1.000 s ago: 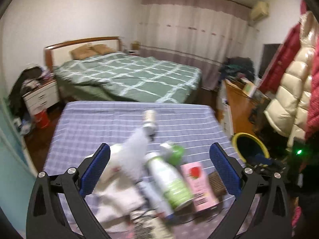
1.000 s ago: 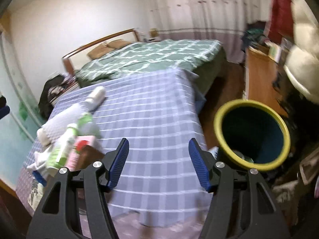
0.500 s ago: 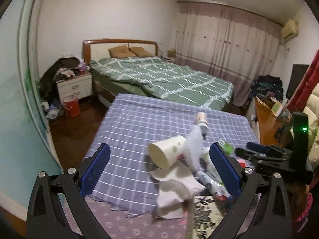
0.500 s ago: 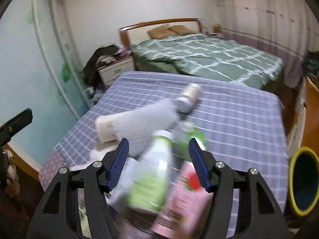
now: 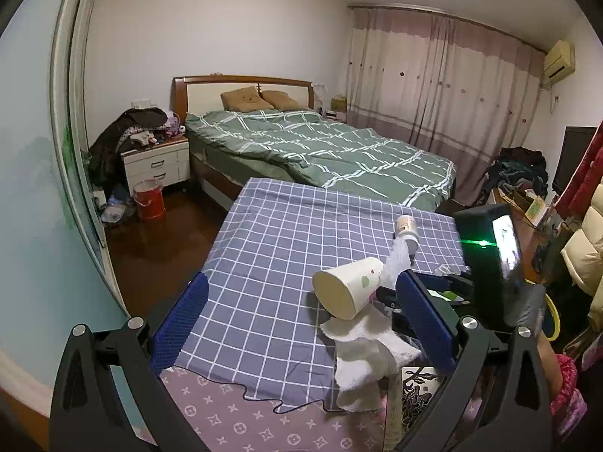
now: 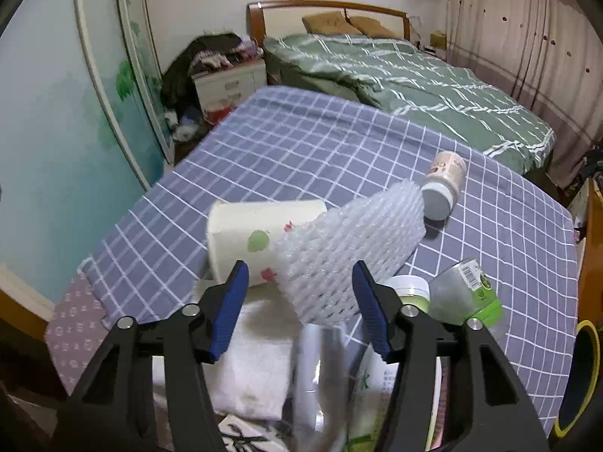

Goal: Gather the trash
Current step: 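Move the right gripper back to the table and grasp the white foam net, then carry the foam net to the bin and release it with the right gripper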

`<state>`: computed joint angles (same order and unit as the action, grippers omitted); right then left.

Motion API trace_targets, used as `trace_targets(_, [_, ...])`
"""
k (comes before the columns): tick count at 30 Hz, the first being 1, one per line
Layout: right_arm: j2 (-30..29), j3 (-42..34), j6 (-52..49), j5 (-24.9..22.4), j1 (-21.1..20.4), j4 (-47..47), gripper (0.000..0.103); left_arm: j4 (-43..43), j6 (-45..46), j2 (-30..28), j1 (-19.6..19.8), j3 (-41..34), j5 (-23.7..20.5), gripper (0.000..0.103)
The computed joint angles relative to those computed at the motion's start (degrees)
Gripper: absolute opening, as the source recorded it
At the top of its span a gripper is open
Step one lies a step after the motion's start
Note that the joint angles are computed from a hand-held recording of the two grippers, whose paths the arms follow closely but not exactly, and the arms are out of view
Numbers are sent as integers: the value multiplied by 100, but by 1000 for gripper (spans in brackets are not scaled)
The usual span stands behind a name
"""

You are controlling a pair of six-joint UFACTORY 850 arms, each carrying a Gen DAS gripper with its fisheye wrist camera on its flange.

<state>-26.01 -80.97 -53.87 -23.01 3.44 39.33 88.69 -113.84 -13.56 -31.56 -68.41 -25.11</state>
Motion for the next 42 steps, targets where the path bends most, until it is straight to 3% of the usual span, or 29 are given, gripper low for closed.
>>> trace_targets(2, [-72, -62, 309, 4, 39, -324, 37, 39, -54, -17, 24, 10, 50, 98])
trace_targets(5, [-102, -63, 298, 50, 31, -350, 13, 92, -154, -24, 55, 52, 118, 98])
trace_targets(10, [105, 118, -869, -55, -167, 980, 10, 106, -194, -23, 110, 101, 179, 98])
trace_targets(18, [721, 436, -2362, -954, -714, 2834, 9, 34, -40, -138, 57, -22, 267, 98])
trace_targets(26, [1211, 706, -3098, -1557, -1396, 3945, 9, -108, 224, -233, -42, -147, 302, 98])
trace_targets(35, [1366, 1029, -3431, -868, -2348, 4665, 9, -598, 846, -470, -142, -456, 385, 98])
trace_targets(42, [817, 797, -2875, 268, -3091, 4471, 9, -1170, 1458, -764, -225, -816, 453, 98])
